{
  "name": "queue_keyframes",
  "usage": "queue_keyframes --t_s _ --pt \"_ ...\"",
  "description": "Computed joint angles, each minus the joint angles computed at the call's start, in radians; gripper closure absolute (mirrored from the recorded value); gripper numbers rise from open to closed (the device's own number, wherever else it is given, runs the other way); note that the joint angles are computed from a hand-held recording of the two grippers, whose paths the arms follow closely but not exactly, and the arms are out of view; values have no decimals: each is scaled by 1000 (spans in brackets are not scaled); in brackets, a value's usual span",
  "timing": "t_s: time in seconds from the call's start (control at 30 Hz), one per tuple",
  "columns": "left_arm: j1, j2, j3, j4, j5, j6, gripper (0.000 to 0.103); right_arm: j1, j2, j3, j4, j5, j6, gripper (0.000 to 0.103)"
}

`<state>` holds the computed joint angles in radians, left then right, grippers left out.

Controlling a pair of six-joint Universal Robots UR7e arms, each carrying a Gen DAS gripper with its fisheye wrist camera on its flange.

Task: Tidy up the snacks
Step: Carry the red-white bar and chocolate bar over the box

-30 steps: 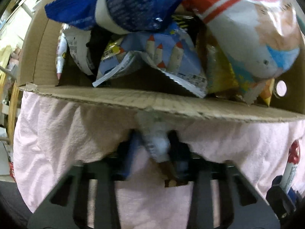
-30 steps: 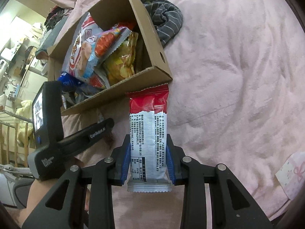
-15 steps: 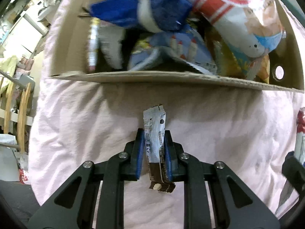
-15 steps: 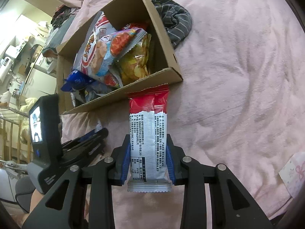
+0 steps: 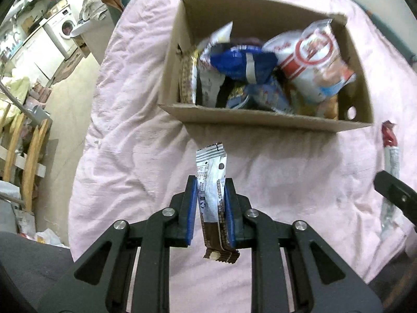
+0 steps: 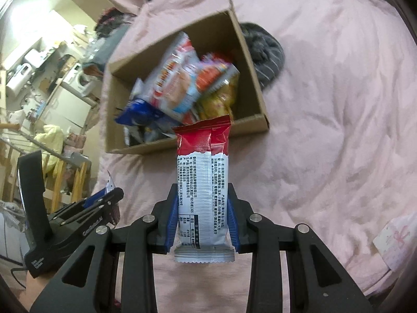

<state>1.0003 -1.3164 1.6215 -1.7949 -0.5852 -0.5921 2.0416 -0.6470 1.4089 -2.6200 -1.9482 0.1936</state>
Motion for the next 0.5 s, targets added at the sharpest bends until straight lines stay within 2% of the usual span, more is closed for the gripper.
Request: queue_keyframes --t_s 0.2,0.4,0.5 --pt "-12 -49 25 -64 -25 50 87 21 6 1 -109 -11 -78 69" --pt "-7 -61 27 -224 28 224 87 28 35 -44 -127 -14 -99 69" --pt "-1 -58 6 -284 15 286 87 31 51 -74 -136 -7 -105 69"
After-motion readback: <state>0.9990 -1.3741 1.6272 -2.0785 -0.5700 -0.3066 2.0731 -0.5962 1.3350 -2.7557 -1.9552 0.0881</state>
